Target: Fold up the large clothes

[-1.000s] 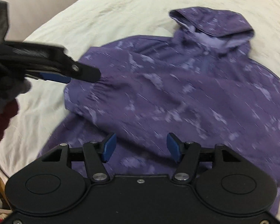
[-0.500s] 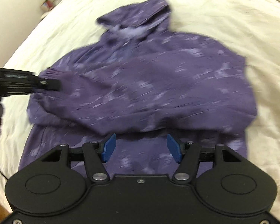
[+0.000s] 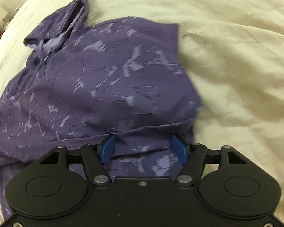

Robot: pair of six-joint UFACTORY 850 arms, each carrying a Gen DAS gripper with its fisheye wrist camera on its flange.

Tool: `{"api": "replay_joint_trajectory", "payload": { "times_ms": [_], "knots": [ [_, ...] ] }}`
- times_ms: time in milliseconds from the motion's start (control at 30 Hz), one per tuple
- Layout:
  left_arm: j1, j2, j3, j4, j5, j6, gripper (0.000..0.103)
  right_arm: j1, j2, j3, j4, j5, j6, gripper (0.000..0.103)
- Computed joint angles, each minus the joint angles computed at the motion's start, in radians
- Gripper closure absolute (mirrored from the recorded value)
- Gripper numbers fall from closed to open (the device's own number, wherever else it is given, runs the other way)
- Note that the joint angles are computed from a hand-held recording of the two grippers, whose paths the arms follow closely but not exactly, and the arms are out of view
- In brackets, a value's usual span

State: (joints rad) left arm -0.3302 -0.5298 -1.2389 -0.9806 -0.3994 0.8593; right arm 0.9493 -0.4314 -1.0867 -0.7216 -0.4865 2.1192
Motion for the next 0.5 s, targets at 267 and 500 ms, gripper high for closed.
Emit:
{"api": "replay_joint_trajectory", "payload": {
  "times_ms": [267,500],
  "knots": [
    [-0.001,-0.002,0.008,0.013,0.002,-0.015,0.083,-0.034,0.107,0.057,-0.256,-0.065,0.209,0.034],
    [-0.007,-0.006,0.001,0.058,0.012,-0.052,0.083,-0.159,0.062,0.051,-0.246,-0.021,0.173,0.038]
  ]
}}
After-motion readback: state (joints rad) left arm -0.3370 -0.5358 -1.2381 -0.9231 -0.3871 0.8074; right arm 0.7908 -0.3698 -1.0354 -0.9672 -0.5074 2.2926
